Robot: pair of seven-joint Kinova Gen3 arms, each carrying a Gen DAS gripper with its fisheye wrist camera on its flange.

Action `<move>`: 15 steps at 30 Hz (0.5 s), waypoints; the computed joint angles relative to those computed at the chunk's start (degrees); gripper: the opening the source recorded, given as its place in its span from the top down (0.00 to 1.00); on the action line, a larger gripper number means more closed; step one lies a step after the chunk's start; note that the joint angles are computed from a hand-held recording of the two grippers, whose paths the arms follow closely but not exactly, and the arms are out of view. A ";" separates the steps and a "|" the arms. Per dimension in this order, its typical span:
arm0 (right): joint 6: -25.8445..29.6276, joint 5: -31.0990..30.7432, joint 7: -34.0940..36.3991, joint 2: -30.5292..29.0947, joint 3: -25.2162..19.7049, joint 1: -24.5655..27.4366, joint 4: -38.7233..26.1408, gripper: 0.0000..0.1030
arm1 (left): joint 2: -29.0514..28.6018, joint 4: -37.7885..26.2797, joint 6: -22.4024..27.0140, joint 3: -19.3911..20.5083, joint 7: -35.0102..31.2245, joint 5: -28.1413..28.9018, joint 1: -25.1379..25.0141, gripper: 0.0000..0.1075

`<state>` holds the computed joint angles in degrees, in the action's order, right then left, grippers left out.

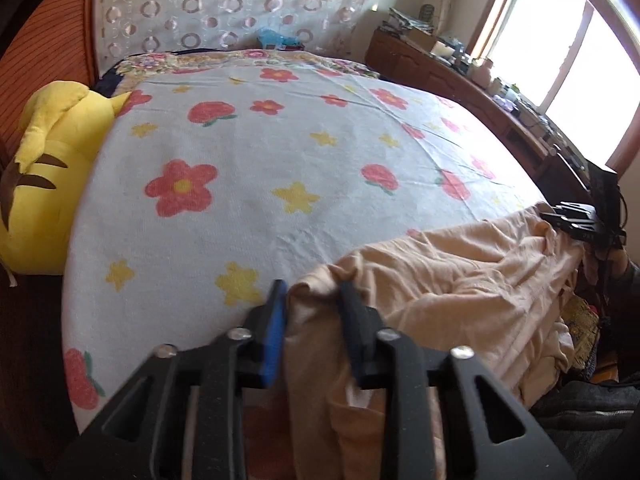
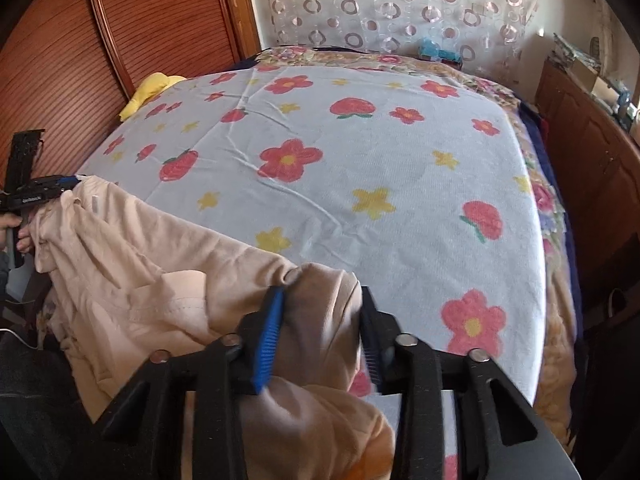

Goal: Fold small clothes
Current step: 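Raise the held hem high with both grippers, shaking the shirt out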

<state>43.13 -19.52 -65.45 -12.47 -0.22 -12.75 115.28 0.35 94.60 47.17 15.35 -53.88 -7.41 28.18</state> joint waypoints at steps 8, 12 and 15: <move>-2.92 -4.96 2.03 -9.77 2.88 -2.41 3.52 0.91 | -5.91 0.38 -3.07 3.50 7.29 -7.27 1.17 0.94; -2.71 -5.51 0.47 -18.37 4.26 -4.44 2.59 0.91 | -10.92 -1.79 -3.43 8.82 12.37 -13.38 -1.53 0.94; -1.83 -4.06 -1.54 -23.38 4.38 -5.64 -0.34 0.91 | -13.91 -4.87 -3.27 12.26 13.55 -16.53 -4.68 0.94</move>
